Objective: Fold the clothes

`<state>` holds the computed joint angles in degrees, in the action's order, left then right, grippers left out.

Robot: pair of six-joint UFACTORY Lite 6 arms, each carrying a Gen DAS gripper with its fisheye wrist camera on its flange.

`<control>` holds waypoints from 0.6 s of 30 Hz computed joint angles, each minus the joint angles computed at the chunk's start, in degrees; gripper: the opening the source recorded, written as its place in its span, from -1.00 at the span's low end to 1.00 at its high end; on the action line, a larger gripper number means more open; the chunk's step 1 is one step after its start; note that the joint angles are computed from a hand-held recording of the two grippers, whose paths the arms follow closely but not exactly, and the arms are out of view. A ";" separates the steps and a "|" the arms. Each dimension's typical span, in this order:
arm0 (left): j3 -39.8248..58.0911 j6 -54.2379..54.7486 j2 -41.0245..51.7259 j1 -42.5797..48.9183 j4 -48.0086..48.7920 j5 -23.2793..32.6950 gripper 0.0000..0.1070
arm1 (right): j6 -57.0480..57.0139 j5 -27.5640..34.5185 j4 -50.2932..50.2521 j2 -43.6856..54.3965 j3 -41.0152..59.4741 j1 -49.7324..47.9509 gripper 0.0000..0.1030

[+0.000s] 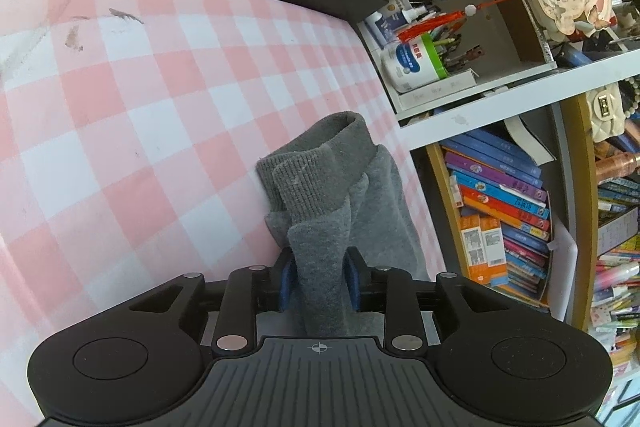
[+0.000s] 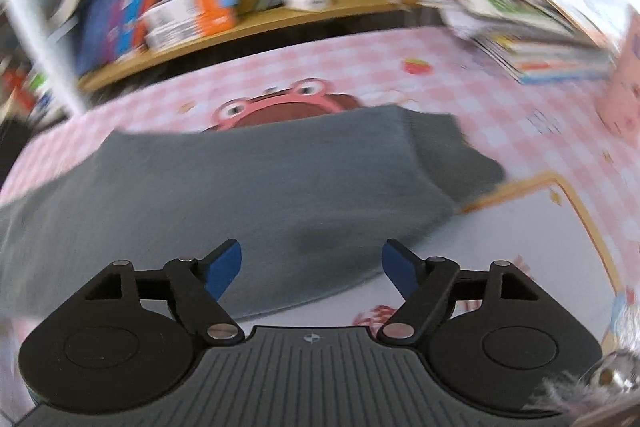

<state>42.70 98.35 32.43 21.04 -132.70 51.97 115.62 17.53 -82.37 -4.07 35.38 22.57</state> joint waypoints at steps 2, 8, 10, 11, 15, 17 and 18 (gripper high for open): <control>-0.15 0.07 0.18 0.13 -0.16 0.55 -0.48 | -3.59 0.34 0.59 1.79 1.98 2.24 0.52; -0.34 0.42 0.61 0.37 -0.33 1.59 -0.48 | -15.79 -2.61 1.84 8.29 9.13 6.19 0.60; -0.34 0.48 0.89 0.53 -0.32 2.05 -0.48 | -18.81 -3.79 1.48 10.75 11.57 7.23 0.63; -0.31 0.47 1.03 0.62 -0.29 2.25 -0.48 | -20.18 -4.32 1.27 11.97 12.77 7.70 0.64; -0.32 0.57 1.27 0.83 -0.22 2.67 -0.48 | -26.41 -5.62 2.42 16.32 17.44 9.55 0.66; -0.58 1.08 1.25 0.65 -0.72 2.95 -0.48 | -30.28 -6.26 4.13 18.77 20.17 9.92 0.67; -0.74 1.36 1.29 0.63 -0.96 3.18 -0.48 | -32.75 -6.54 5.60 20.06 21.68 10.02 0.68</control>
<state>41.96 99.72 33.72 21.66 -133.66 55.15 82.88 11.00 -76.77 16.00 57.06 32.58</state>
